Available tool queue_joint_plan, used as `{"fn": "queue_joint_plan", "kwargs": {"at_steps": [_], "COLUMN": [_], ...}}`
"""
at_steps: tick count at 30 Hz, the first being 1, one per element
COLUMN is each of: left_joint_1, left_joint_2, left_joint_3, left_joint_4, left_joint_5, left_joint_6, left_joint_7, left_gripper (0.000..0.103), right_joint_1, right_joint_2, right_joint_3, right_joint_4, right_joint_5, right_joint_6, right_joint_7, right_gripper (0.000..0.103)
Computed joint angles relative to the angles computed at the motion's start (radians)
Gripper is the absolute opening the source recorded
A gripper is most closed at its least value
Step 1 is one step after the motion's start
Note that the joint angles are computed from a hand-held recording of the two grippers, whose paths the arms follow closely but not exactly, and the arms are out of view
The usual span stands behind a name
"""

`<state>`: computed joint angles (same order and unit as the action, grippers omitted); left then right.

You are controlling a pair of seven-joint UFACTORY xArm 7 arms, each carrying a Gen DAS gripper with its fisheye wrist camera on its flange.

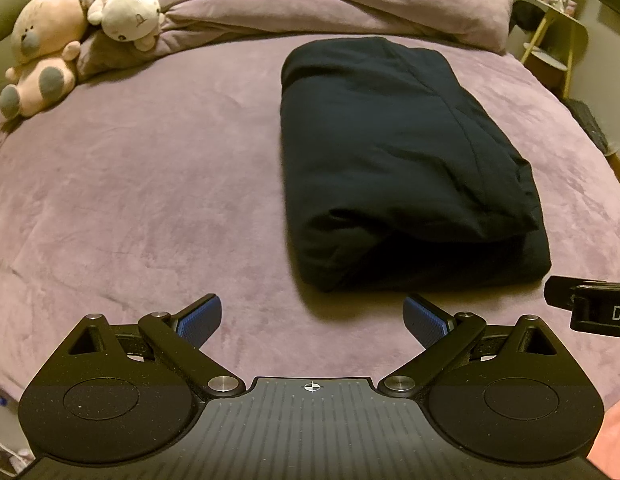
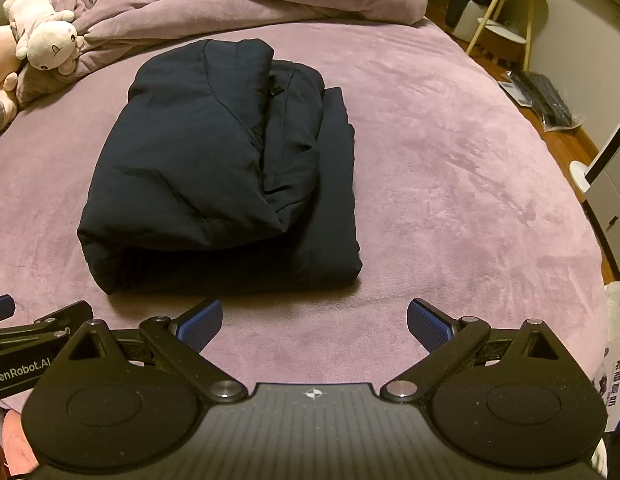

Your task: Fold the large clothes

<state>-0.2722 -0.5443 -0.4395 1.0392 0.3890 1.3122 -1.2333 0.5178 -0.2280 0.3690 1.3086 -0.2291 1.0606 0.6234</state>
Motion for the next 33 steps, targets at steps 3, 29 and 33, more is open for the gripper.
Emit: {"fn": "queue_joint_plan", "kwargs": {"at_steps": [3,29,33], "left_joint_1": [0.0,0.004,0.004], "left_joint_2": [0.001,-0.012,-0.018], "left_joint_3": [0.0,0.003,0.005], "left_joint_4": [0.001,-0.009,-0.015], "left_joint_5": [0.0,-0.009,-0.012], "left_joint_6": [0.0,-0.029,-0.038], "left_joint_7": [-0.001,0.01,0.009], "left_gripper": [0.1,0.1,0.1], "right_joint_1": [0.0,-0.003,-0.003], "right_joint_2": [-0.002,-0.006,-0.01], "right_joint_3": [-0.001,0.002,0.003], "right_joint_4": [-0.001,-0.006,-0.011], "right_joint_5": [0.0,-0.007,-0.011], "right_joint_6": [-0.001,-0.002,-0.005], "right_joint_7": [-0.001,-0.005,-0.004], "right_gripper": [0.099,0.099,0.099]}}
